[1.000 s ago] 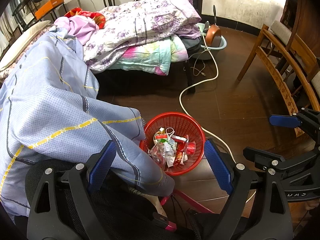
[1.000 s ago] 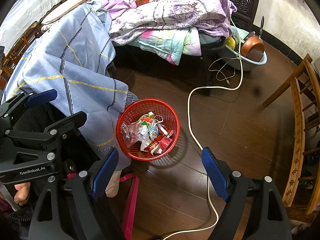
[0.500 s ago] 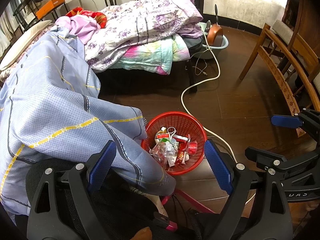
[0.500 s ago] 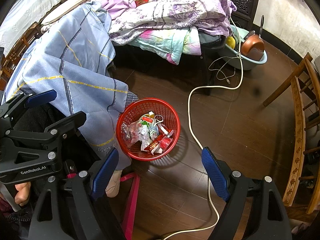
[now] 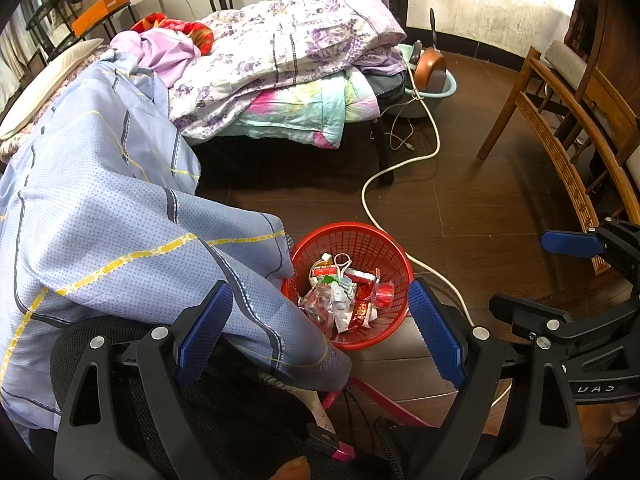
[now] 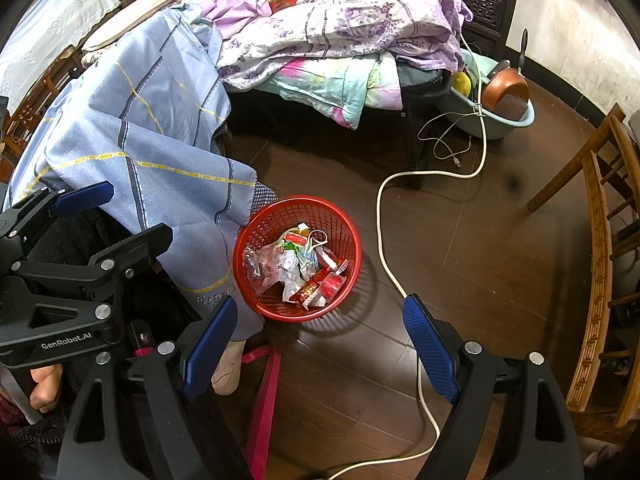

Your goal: Collect trash

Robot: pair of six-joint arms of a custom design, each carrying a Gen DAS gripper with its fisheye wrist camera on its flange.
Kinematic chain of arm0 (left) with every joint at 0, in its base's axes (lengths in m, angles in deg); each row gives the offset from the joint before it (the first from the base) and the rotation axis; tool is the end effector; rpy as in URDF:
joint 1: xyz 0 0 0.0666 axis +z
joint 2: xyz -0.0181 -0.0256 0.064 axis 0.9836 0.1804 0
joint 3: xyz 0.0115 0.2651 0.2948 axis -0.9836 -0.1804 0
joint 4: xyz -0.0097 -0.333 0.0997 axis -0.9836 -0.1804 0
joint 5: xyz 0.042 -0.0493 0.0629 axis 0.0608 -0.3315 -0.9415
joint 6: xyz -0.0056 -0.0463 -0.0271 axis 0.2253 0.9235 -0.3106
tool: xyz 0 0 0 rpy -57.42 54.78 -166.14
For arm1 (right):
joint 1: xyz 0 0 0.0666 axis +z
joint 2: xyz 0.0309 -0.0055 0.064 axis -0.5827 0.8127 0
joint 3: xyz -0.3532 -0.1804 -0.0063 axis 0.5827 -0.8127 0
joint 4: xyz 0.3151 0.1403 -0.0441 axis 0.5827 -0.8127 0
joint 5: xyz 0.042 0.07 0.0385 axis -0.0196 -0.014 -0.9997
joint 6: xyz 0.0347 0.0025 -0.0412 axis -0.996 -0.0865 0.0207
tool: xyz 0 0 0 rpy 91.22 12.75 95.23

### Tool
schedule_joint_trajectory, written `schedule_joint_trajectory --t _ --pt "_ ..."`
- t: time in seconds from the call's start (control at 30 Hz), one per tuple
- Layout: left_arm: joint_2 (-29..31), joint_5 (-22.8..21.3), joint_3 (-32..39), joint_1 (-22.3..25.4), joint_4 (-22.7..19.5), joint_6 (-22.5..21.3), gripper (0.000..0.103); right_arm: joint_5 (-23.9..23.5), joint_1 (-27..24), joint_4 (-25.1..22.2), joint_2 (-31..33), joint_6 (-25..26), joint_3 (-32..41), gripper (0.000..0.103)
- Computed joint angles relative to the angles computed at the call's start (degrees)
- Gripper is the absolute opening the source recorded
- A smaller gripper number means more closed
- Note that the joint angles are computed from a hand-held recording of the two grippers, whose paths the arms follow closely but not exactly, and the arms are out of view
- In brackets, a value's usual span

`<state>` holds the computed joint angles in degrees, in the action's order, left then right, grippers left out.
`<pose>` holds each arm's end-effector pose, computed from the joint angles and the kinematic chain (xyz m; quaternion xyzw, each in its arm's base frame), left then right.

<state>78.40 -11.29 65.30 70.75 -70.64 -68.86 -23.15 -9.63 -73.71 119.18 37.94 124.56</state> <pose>0.6372 -0.1070 0.3686 0.3454 0.9062 -0.0550 0.2377 0.5287 0.2523 0.3613 0.1312 0.9735 0.0416 0.1826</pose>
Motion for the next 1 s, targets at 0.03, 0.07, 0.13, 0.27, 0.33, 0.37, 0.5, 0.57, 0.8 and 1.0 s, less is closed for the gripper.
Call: schedule_joint_trajectory --t 0.03,0.07,0.13,0.27,0.33,0.37,0.5,0.57,0.8,1.0 --pt "0.07 -0.01 0.10 -0.05 -0.03 0.07 0.086 0.00 0.00 0.00 0.00 0.00 0.00 0.083" --pt "0.04 -0.02 0.03 -0.03 -0.02 0.05 0.086 0.07 0.11 -0.05 0.14 -0.12 0.20 0.083" --pt "0.12 -0.03 0.20 -0.06 -0.09 0.03 0.086 -0.05 -0.07 0.03 -0.03 0.07 -0.06 0.083" --pt "0.20 0.03 0.37 -0.03 -0.39 -0.08 0.086 -0.08 -0.11 0.36 -0.15 -0.07 -0.38 0.083" --pt "0.06 0.04 0.07 -0.06 -0.35 0.01 0.086 -0.17 -0.12 0.62 -0.22 -0.33 -0.64 0.083" --pt "-0.04 0.09 -0.09 -0.03 -0.31 -0.01 0.086 -0.26 -0.11 0.74 -0.25 -0.51 -0.79 0.083" --pt "-0.01 -0.01 -0.01 -0.01 -0.37 -0.12 0.086 -0.32 0.04 0.81 -0.15 -0.65 -0.69 0.083" --pt "0.15 0.03 0.27 -0.02 -0.53 -0.13 0.086 -0.61 -0.28 0.97 -0.38 -0.33 -1.02 0.083" --pt "-0.36 0.06 -0.94 0.00 0.15 0.00 0.089 -0.89 -0.52 1.10 -0.33 -0.08 -1.05 0.083" --pt "-0.02 -0.01 -0.39 -0.07 -0.09 0.00 0.089 -0.92 -0.54 1.21 -0.40 0.01 -1.17 0.083"
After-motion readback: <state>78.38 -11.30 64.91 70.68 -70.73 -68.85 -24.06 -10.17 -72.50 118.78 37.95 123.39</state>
